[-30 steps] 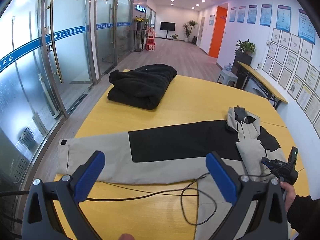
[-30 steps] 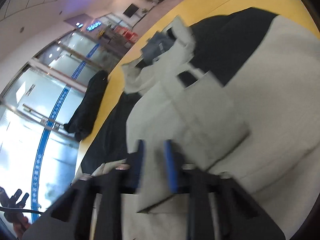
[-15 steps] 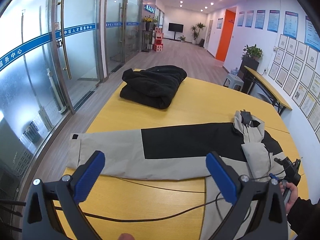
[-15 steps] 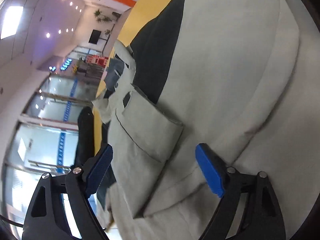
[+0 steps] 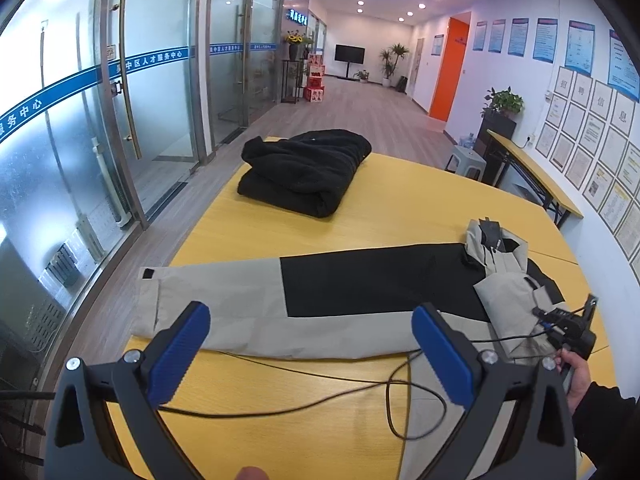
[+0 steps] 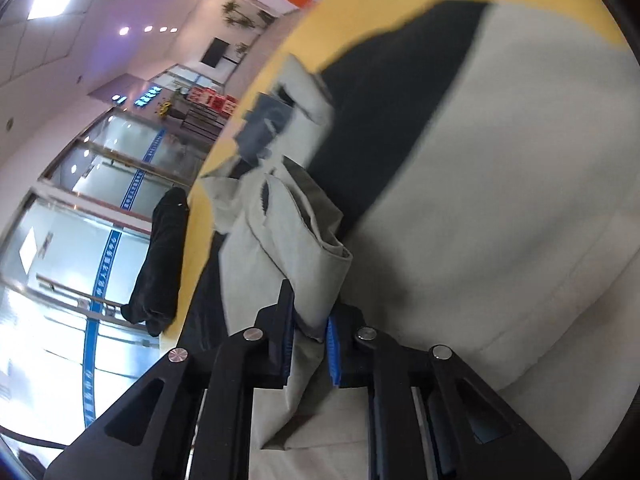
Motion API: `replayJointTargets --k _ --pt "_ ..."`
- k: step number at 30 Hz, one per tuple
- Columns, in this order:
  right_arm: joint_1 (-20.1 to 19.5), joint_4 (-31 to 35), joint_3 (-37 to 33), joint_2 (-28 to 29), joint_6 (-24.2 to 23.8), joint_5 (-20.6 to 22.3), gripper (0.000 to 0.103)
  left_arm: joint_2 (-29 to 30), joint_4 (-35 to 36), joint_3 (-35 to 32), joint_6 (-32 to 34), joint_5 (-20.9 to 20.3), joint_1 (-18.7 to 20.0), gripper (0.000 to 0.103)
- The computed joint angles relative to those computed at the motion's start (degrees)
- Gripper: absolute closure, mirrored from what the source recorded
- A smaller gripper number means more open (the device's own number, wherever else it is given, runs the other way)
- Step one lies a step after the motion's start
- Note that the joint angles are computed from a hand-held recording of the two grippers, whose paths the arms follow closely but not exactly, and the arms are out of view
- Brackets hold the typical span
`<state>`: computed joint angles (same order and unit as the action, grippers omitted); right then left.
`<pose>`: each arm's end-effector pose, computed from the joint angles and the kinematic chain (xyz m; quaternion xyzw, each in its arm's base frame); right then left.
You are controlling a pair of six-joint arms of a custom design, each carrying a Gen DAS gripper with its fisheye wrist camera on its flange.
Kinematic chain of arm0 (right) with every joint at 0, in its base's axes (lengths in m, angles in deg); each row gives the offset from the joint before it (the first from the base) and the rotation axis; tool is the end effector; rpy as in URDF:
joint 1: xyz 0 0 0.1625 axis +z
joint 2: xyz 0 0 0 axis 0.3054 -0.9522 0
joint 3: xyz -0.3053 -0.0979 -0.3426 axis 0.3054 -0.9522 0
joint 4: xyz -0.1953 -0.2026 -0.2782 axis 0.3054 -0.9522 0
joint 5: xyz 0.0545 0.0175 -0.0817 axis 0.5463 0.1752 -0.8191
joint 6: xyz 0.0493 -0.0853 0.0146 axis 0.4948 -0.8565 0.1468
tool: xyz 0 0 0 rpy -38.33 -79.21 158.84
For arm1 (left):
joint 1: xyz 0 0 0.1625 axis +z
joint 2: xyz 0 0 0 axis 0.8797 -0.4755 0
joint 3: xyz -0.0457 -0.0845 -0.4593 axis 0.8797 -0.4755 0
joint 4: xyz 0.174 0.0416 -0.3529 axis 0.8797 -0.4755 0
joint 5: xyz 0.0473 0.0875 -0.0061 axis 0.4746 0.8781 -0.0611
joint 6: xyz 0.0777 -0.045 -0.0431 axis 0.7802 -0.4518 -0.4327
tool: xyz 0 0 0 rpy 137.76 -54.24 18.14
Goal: Fold clothes
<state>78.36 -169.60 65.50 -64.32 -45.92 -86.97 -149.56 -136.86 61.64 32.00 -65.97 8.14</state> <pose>0.2010 -0.8124 0.0175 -0.1230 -0.9167 0.3795 0.0207 -0.0157 -0.6471 0.5066 0.0505 0.8441 -0.4037 0.3491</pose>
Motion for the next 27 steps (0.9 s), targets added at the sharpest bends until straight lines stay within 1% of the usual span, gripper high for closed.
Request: replayJointTargets --k 1,4,8,10,11,12,14,15,16,17,18,19,20,21,22,24,25,27 --pt "1.29 -0.51 -0.84 0.23 -3.27 -1.26 0.091 -0.26 -0.17 0.14 -0.07 0.42 0.01 0.0" --pt "5.8 -0.21 -2.82 1.02 -15.21 -4.9 0.091 -0.94 -0.71 0.54 -0.41 1.37 0.1 0.0" --pt "11.38 7.1 -10.46 6.45 -30.07 -4.78 0.091 -1.86 -2.04 1.12 -0.94 2.94 0.06 0.0" --pt "13.49 12.31 -15.17 10.53 -34.63 -6.62 0.091 -2.45 -2.39 1.23 -1.42 3.45 -0.09 0.0" --pt "14.36 15.1 -17.37 12.75 -36.91 -8.3 0.09 -2.74 -2.44 1.26 -1.22 3.93 -0.27 0.0" --pt "14.98 16.62 -18.88 14.9 -40.23 -11.09 0.09 -3.0 -2.48 1.3 -0.84 4.52 -0.49 0.0" --pt "16.05 19.74 -22.71 19.54 -46.68 -17.7 0.09 -3.48 -2.6 1.37 0.12 5.77 -0.95 0.0" --pt "16.46 21.14 -24.93 22.03 -49.86 -21.31 0.086 -3.64 -2.73 1.41 0.98 6.51 -1.18 0.0" --pt "16.68 20.15 -24.76 22.7 -51.72 -23.08 0.086 -3.73 -2.92 1.43 1.86 6.88 -1.3 0.0" --pt "16.85 18.75 -24.32 23.25 -53.64 -24.55 0.08 -3.77 -3.07 1.41 2.58 6.91 -1.32 0.0" --pt "16.91 16.9 -21.77 22.06 -53.78 -23.64 0.06 -3.74 -3.02 1.32 3.02 6.7 -1.25 0.0" --pt "16.85 15.47 -18.36 20.04 -52.68 -21.82 0.048 -3.47 -2.84 1.1 3.14 6.19 -1.12 0.0" --pt "16.63 12.03 -13.38 17.08 -52.66 -19.54 0.029 -3.04 -2.68 0.78 3.21 5.61 -0.99 0.0" --pt "16.39 8.8 -8.81 14.27 -52.64 -17.23 0.024 -2.61 -2.52 0.47 3.27 5.04 -0.87 0.0" --pt "16.14 5.83 -4.61 11.61 -52.57 -14.91 0.023 -2.12 -2.37 0.1 3.41 4.18 -0.75 0.0" --pt "15.63 1.63 1.27 7.26 -53.5 -14.7 0.016 -0.73 -1.37 -1.29 4.13 1.21 -0.73 0.0" --pt "15.29 -0.78 4.67 4.82 -53.72 -16.23 0.016 0.03 -0.75 -2.11 4.57 -0.4 -0.73 0.0" --pt "12.86 -3.35 9.9 0.01 -54.68 -21.35 0.016 2.16 2.47 -4.82 5.33 -5.68 -0.81 0.0"
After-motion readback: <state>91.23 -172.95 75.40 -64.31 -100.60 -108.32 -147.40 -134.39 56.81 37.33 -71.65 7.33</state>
